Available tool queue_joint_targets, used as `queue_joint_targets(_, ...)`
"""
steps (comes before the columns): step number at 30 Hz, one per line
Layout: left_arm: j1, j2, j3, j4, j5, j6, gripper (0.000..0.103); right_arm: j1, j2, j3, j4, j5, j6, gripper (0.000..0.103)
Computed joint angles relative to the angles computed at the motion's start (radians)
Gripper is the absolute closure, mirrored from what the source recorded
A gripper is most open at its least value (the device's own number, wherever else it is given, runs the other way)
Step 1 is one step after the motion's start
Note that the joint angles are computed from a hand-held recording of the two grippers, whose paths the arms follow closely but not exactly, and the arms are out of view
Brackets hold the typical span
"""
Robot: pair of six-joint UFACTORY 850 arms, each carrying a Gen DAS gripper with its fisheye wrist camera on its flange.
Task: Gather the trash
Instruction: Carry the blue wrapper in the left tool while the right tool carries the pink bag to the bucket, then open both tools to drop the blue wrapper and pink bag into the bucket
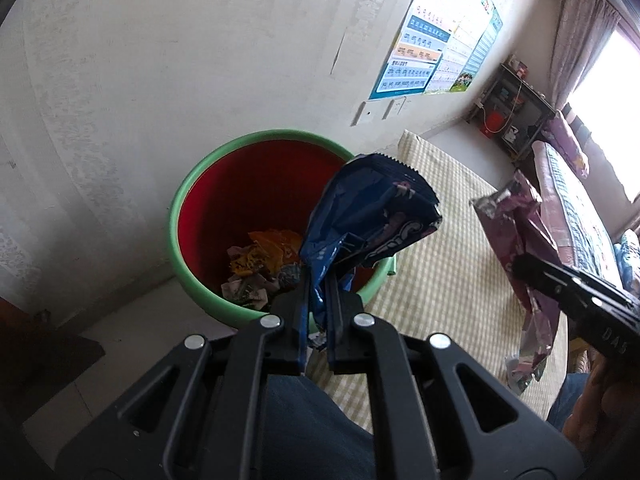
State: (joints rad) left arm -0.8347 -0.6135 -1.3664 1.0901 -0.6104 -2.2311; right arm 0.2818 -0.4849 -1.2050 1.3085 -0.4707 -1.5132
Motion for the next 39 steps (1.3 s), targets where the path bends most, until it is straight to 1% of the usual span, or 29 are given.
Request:
queue_joint_targets(8,0.019,0.007,0.027,0.033,-0.003,-0.088,0.097,0.045,-0.057,-0.095,-0.06,-0.014,0.073,0.08)
queue_joint_targets(13,0.043,0.025,0.072,0.058,0.013,-0.146,0.097,0.078,-0.118,-0.176,-0.102,-0.031,0.142,0.08)
queue_joint_targets(18,0.069,0.05,0.127,0.113,0.032,-0.251,0.097,0.112,-0.174,-0.246,-0.165,-0.045,0.218,0.079)
queue_joint_targets(21,0.082,0.055,0.146,0.13,0.048,-0.282,0.097,0.136,-0.204,-0.283,-0.198,-0.048,0.245,0.079)
queue_joint_targets(28,0.097,0.074,0.179,0.194,0.075,-0.346,0.096,0.161,-0.247,-0.338,-0.235,-0.047,0.308,0.076)
queue_joint_targets(29,0.098,0.078,0.184,0.214,0.079,-0.364,0.095,0.161,-0.256,-0.349,-0.241,-0.051,0.322,0.07)
queue_joint_targets(30,0.098,0.079,0.186,0.223,0.077,-0.374,0.087,0.161,-0.26,-0.355,-0.246,-0.052,0.333,0.063)
queue_joint_targets(31,0.097,0.081,0.19,0.233,0.072,-0.387,0.069,0.158,-0.261,-0.357,-0.241,-0.054,0.335,0.047)
queue_joint_targets(32,0.096,0.083,0.195,0.247,0.068,-0.405,0.059,0.156,-0.259,-0.356,-0.232,-0.052,0.332,0.032)
queue_joint_targets(33,0.094,0.087,0.2,0.264,0.058,-0.429,0.043,0.154,-0.255,-0.351,-0.217,-0.042,0.323,0.028)
queue_joint_targets(34,0.091,0.089,0.204,0.275,0.048,-0.446,0.038,0.151,-0.25,-0.347,-0.202,-0.038,0.312,0.025)
queue_joint_targets(35,0.089,0.091,0.206,0.281,0.044,-0.455,0.037,0.148,-0.245,-0.341,-0.186,-0.032,0.301,0.021)
queue_joint_targets(36,0.086,0.09,0.206,0.284,0.045,-0.459,0.034,0.146,-0.241,-0.337,-0.18,-0.028,0.299,0.019)
queue_joint_targets(37,0.085,0.09,0.204,0.282,0.044,-0.459,0.028,0.142,-0.241,-0.34,-0.181,-0.028,0.302,0.016)
queue_joint_targets(39,0.077,0.09,0.202,0.283,0.033,-0.466,0.019,0.133,-0.233,-0.332,-0.173,-0.02,0.296,0.013)
